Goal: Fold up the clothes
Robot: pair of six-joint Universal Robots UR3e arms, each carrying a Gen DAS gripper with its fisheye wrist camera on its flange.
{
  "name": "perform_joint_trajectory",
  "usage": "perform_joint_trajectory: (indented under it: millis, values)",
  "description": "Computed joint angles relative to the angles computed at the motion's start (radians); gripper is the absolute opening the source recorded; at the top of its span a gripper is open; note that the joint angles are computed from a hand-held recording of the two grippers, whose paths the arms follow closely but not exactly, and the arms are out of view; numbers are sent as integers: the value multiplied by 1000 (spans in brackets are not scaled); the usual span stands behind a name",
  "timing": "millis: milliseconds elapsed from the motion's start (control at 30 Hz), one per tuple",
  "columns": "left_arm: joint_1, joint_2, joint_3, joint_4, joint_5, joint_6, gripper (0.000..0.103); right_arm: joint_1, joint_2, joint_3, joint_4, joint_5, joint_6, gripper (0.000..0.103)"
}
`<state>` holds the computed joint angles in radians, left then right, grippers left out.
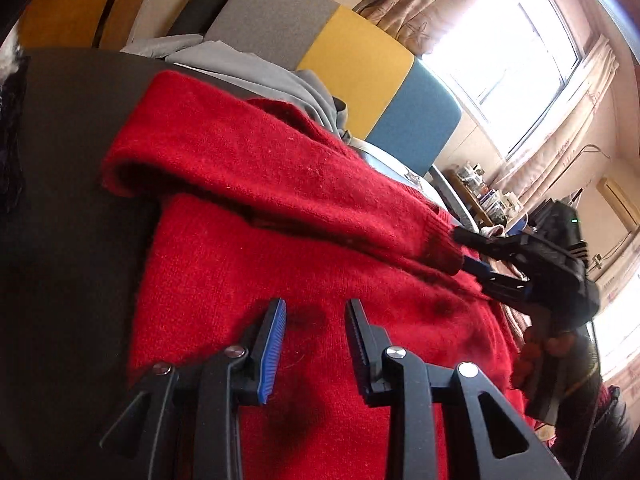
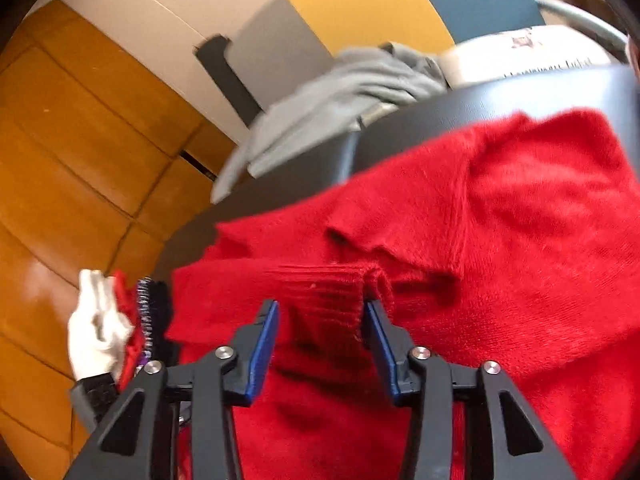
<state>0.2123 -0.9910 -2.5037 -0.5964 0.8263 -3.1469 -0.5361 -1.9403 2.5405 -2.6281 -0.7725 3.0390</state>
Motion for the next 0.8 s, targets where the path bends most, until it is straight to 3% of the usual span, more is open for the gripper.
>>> perform_joint_trajectory:
  millis: [67, 100, 167, 300, 400, 533, 600, 700, 733, 800]
  values:
    - [35, 23, -9, -40, -37, 24, 30, 31, 74, -31, -50, -14, 34, 10]
    - [43, 18, -9, -45, -50, 28, 30, 45, 106, -47, -67, -19, 48, 4]
    - [47, 10, -4, -50, -61, 28, 30, 64, 144, -82, -70, -14, 58, 4]
    - [56, -11, 53, -135, -75, 35, 31, 54, 70, -150, 44, 51, 17, 4]
    - [105, -71, 96, -174, -146, 12, 32, 54, -1, -259, 128, 118, 6, 4]
    - [139, -109, 116, -139, -172, -26, 33, -40, -148, -428, 327, 256, -67, 4]
    - [151, -104, 113, -146, -181, -12, 33, -153, -273, -459, 544, 318, -201, 4]
    - [155, -115, 97, -145, -196, -6, 34, -398, -488, -483, 1033, 324, -525, 4]
    - [152, -125, 94, -135, -198, -11, 34, -446, -513, -468, 1095, 293, -577, 4]
    - [137, -155, 94, -92, -189, -35, 34, -502, -538, -362, 1030, 183, -563, 4]
